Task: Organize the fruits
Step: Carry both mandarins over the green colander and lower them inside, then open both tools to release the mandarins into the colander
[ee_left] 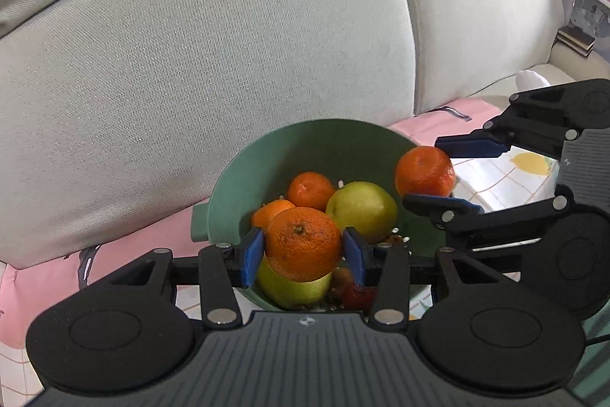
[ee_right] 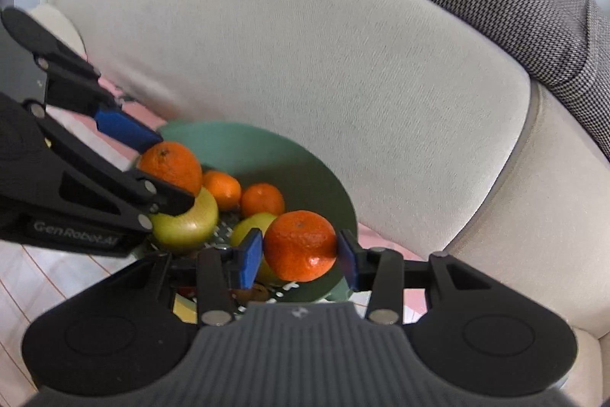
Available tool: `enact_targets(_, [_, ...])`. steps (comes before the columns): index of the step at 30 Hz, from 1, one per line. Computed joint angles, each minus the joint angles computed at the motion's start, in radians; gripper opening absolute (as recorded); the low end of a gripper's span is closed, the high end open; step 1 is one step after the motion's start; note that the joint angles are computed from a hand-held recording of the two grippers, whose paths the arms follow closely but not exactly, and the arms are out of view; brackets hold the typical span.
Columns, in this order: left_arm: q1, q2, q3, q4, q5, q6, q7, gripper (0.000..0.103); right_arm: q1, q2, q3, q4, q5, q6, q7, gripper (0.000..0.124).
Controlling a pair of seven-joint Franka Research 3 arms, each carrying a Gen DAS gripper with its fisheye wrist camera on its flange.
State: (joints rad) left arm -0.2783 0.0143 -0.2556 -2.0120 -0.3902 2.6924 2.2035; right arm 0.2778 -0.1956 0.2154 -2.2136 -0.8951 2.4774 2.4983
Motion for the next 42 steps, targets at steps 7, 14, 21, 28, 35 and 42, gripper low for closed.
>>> enact_targets(7, [0.007, 0.047, -0.012, 0.034, 0.025, 0.011, -0.027, 0.051, 0.009, 0.05, -0.025, 0.037, 0.045, -0.031, -0.131, 0.04])
enact_targets(14, [0.023, 0.087, -0.029, 0.067, 0.064, 0.003, -0.057, 0.051, 0.027, 0.086, -0.042, 0.055, 0.073, -0.064, -0.21, 0.041])
enact_targets(21, [0.032, 0.105, -0.043, 0.079, 0.087, 0.016, -0.069, 0.051, 0.043, 0.098, -0.053, 0.077, 0.073, -0.088, -0.295, 0.041])
enact_targets(28, [0.026, 0.126, -0.048, 0.089, 0.166, 0.046, -0.096, 0.051, 0.049, 0.09, -0.05, 0.072, 0.067, -0.076, -0.337, 0.04])
enact_targets(35, [0.04, 0.143, -0.06, 0.113, 0.183, 0.027, -0.12, 0.052, 0.05, 0.095, -0.052, 0.077, 0.08, -0.074, -0.347, 0.04])
enact_targets(42, [0.06, 0.125, -0.066, 0.094, 0.104, 0.029, -0.067, 0.053, 0.044, 0.105, -0.061, 0.091, 0.1, -0.063, -0.339, 0.04])
